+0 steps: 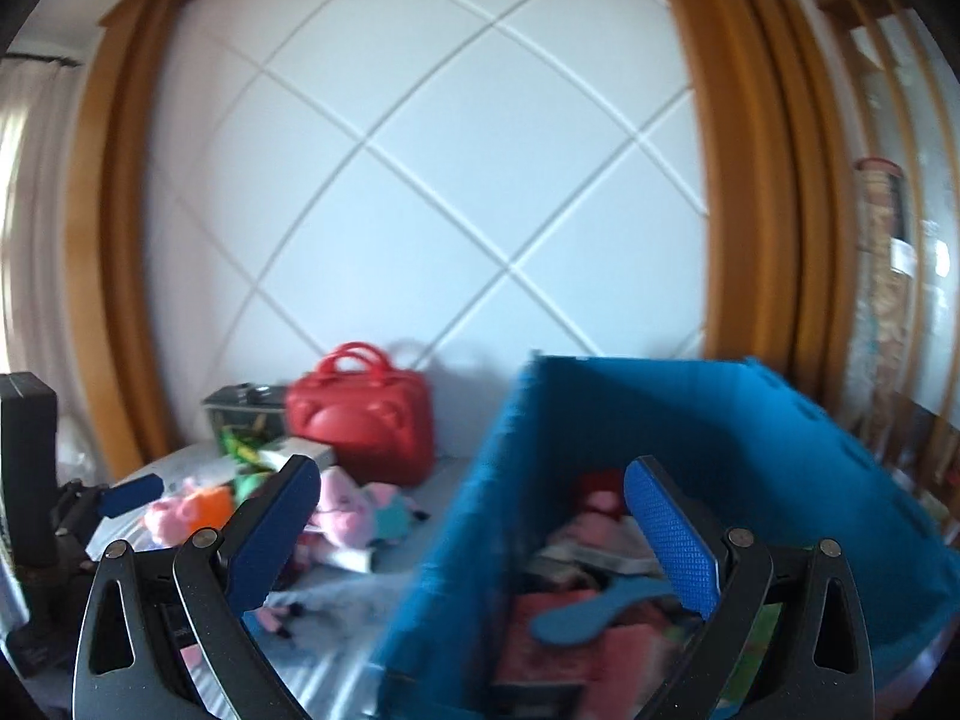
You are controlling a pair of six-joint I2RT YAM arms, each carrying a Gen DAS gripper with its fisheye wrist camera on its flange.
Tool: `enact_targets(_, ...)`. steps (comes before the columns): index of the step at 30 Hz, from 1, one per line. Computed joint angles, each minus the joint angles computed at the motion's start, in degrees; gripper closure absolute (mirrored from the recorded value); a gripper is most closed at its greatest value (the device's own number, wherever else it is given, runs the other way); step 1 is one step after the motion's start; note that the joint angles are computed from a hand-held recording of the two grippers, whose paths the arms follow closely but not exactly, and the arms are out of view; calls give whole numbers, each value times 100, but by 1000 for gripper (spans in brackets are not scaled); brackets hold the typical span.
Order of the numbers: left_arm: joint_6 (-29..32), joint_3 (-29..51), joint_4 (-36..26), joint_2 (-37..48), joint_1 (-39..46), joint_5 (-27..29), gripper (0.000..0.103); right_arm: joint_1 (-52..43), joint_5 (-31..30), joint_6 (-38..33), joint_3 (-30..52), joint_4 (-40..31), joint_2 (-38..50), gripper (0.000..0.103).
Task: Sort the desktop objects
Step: 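Move both tools back toward the plush heap, then grasp the blue-shirted pink pig plush with both tools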
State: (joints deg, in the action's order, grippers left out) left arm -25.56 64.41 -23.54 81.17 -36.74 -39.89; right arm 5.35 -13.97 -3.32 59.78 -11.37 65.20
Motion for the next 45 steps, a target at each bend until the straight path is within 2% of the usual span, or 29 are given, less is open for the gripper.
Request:
enact_targets(4,-131,-1122,68,-618,1070,472,15,1147,598,-5,64,79,384,0)
enact_targets(8,-90,-2168,557,-923,2251,1102,15,2124,922,106,204,250,1202,0)
enact_targets(12,-64,-2962,1289,-707,3090,1751,15,2628,820,408,343,498,2243,0)
enact_targets(16,-8,-3379,2020,-58,3616,2351,15,2914,880,476,362,676,3071,0)
enact_targets(18,-2,-3427,2312,291,3730,2578,15,3065,997,434,531,671,3575,0)
enact_targets(21,92,-3455,2735,802,3877,2858,15,3141,789,413,898,575,4251,0)
enact_targets(26,248,-3217,3072,1678,4123,3167,15,3309,752,262,1816,84,5291,0)
enact_targets(32,445,-2729,3086,2533,4404,3543,15,3353,430,211,2993,-680,6339,0)
enact_targets(36,975,-2459,3086,2730,4396,3066,12,3388,279,105,3775,-1082,6892,0)
enact_targets(37,1092,-2386,3053,2766,4458,3088,11,3396,267,105,3946,-1167,7001,0)
enact_targets(39,1235,-2224,2982,2862,4616,3150,4,3400,168,121,4535,-1525,7371,0)
enact_targets(45,1335,-1900,2972,3121,4975,3676,4,3385,-177,73,5843,-2134,8171,0)
